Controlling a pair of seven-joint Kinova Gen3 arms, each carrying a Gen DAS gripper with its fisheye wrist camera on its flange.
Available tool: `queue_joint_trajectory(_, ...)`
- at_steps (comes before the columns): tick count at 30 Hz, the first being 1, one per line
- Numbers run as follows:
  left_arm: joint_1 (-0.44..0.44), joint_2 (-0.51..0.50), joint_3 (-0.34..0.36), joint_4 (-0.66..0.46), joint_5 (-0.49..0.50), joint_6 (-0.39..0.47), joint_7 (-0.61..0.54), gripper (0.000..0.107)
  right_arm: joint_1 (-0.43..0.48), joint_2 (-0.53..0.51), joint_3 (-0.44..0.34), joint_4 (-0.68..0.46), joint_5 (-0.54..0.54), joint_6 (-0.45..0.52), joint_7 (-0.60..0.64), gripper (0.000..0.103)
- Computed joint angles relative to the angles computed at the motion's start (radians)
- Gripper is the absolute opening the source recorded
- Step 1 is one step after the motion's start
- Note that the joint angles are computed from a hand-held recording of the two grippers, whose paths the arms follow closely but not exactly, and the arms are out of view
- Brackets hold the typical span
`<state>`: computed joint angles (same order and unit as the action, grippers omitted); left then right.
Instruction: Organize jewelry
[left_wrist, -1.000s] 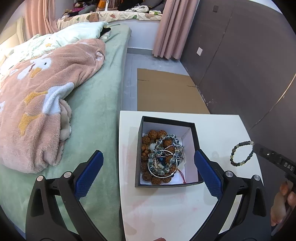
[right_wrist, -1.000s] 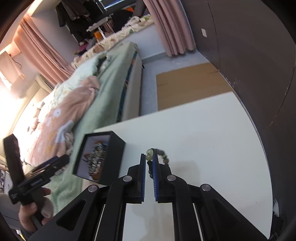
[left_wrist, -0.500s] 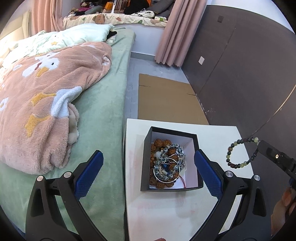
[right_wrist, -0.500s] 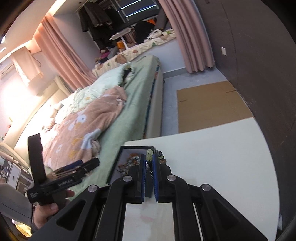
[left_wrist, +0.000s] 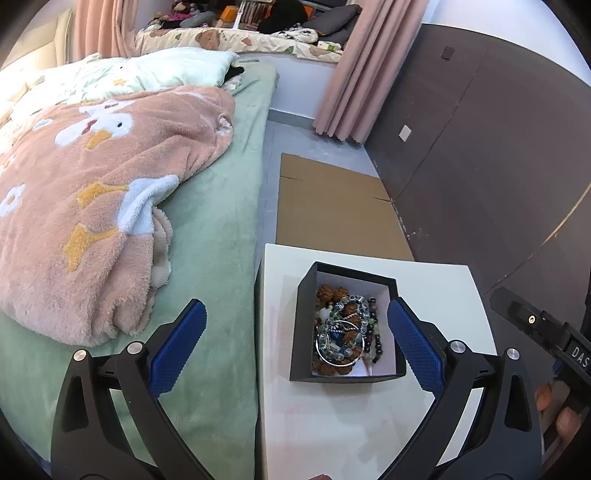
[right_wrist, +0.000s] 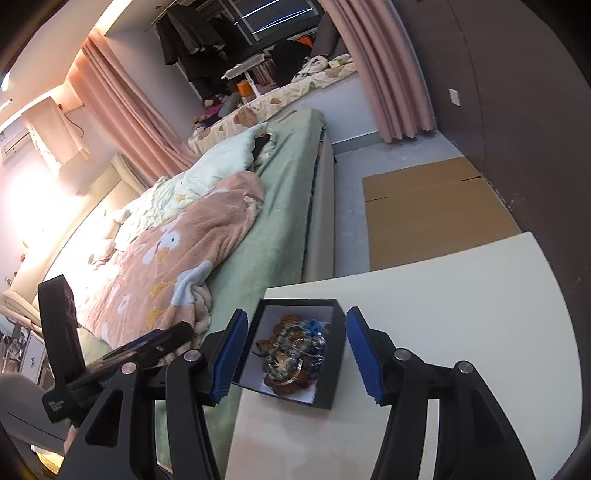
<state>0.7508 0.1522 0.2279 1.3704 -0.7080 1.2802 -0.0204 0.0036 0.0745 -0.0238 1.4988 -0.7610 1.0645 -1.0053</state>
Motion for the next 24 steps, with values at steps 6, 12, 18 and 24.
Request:
queue_joint_trajectory(6,0.051,0.011,0.013,-0.029,-0.037,0.040,0.006,0.098,0.033,-0.029,0.030,0.016,-0.004,0.036,0.035,0.064)
queue_joint_trajectory(12,0.116,0.028,0.022,-0.066,-0.099,0.088,0.014,0.098,0.057,-0.077,0.068,0.048,-0.008,0.061,0.083,0.079)
queue_joint_trajectory(18,0.178,0.058,0.019,-0.109,-0.139,0.128,0.005,0.098,0.070,-0.147,0.114,0.089,0.007,0.064,0.120,0.095)
queue_joint_trajectory(24,0.251,0.093,0.010,-0.176,-0.177,0.164,-0.025,0.098,0.075,-0.177,0.169,0.090,0.015,0.123,0.172,0.095)
